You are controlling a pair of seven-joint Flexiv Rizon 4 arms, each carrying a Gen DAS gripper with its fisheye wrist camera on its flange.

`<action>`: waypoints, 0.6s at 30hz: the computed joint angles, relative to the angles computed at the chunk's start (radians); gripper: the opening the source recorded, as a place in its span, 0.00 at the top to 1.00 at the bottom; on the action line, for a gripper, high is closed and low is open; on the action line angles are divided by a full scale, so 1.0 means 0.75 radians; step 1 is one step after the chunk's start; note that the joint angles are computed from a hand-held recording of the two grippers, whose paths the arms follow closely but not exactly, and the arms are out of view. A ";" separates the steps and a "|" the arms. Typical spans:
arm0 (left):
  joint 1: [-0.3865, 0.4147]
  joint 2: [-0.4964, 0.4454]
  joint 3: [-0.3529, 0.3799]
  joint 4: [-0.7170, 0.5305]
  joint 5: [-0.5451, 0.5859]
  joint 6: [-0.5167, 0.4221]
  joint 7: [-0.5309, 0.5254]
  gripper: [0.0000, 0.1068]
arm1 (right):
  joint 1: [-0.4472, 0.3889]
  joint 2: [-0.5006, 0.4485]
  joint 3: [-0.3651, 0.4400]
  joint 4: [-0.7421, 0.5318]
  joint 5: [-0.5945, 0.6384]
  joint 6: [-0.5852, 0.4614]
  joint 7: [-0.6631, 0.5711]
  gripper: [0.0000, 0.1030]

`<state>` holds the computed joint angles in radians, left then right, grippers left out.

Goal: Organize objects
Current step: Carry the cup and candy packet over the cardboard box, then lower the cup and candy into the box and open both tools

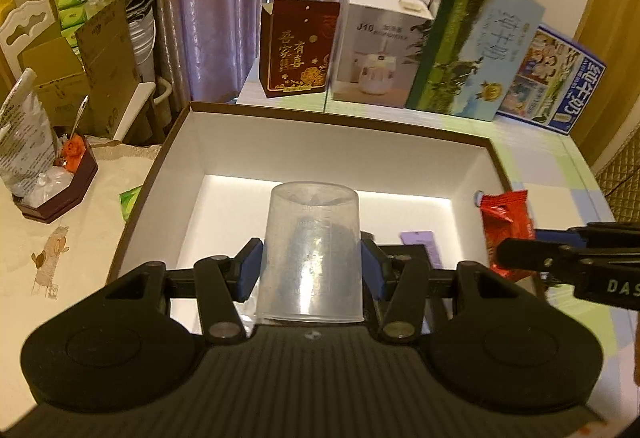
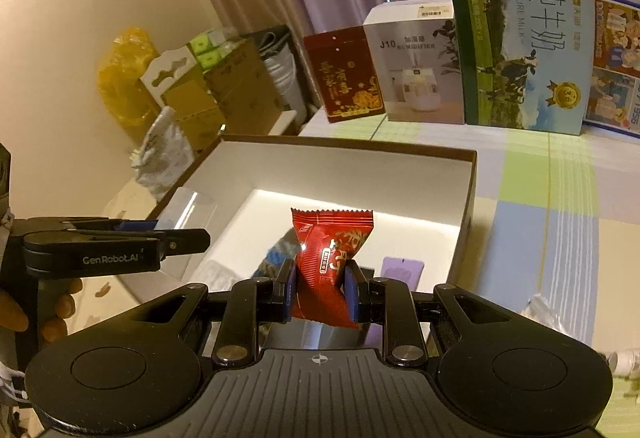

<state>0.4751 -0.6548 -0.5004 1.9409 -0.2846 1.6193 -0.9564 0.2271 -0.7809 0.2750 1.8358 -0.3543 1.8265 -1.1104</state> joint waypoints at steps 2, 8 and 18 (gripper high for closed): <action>-0.046 -0.028 0.055 -0.063 -0.006 -0.041 -0.001 0.56 | 0.022 -0.015 -0.023 -0.040 0.003 -0.031 0.005 0.79; -0.179 -0.121 0.212 -0.239 -0.052 -0.158 0.033 0.56 | 0.055 -0.064 -0.051 -0.143 0.023 -0.111 0.001 0.79; -0.325 -0.257 0.399 -0.466 -0.115 -0.311 0.043 0.56 | 0.090 -0.136 -0.070 -0.278 0.072 -0.235 -0.032 0.79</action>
